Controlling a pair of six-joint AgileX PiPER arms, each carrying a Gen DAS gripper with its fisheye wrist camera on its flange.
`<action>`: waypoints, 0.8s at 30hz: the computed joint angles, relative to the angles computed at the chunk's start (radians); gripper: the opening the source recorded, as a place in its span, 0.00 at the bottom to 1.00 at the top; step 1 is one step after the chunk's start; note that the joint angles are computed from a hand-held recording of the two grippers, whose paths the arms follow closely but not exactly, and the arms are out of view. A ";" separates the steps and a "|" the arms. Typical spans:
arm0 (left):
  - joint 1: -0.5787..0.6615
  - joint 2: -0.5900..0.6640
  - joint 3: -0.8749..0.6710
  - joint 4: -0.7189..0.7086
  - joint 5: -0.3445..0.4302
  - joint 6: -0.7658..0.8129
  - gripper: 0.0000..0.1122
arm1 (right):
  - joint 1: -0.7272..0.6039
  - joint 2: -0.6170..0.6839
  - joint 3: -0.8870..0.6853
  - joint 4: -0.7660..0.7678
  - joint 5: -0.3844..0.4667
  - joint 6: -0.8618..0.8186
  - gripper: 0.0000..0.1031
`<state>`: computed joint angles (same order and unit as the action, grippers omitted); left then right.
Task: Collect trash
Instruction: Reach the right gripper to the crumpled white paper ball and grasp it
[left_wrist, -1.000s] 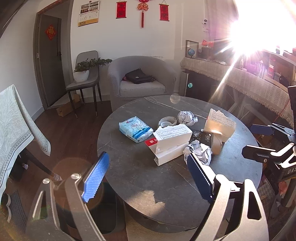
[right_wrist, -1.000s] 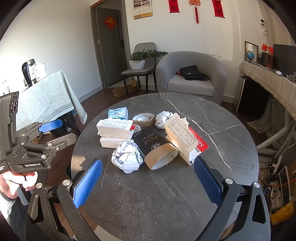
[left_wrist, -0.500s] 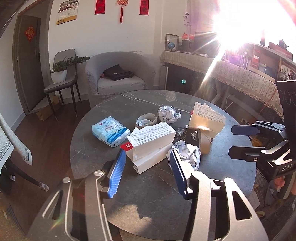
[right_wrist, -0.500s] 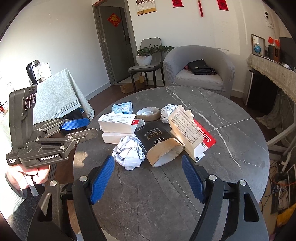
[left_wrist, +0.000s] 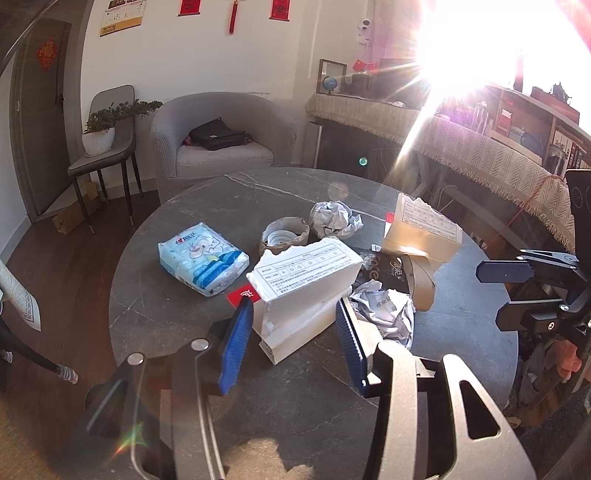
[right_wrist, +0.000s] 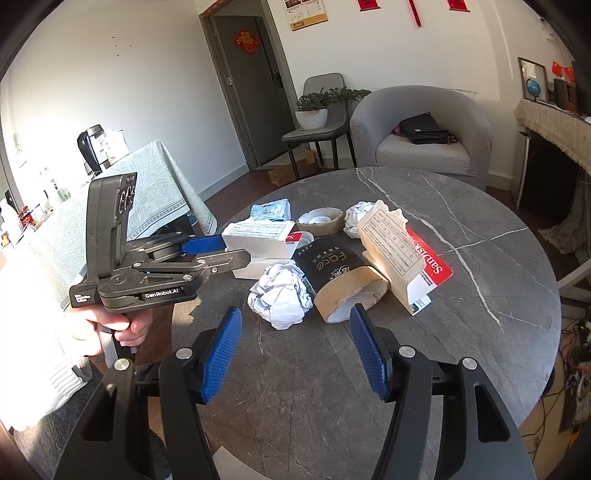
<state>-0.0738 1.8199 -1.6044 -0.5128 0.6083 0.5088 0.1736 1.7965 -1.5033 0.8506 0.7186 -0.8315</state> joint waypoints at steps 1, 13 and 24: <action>0.002 0.005 -0.007 -0.024 0.003 0.013 0.44 | -0.001 0.003 -0.002 0.016 0.012 -0.011 0.58; 0.018 0.047 -0.077 -0.046 0.112 -0.031 0.14 | 0.085 0.110 -0.117 -0.108 0.012 0.096 0.55; 0.068 -0.030 -0.013 -0.163 0.157 0.063 0.01 | 0.185 0.190 -0.238 -0.402 -0.045 0.353 0.57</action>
<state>-0.0062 1.7901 -1.6177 -0.6758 0.7656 0.5718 0.3585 1.9864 -1.7417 0.4485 0.6731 -0.4784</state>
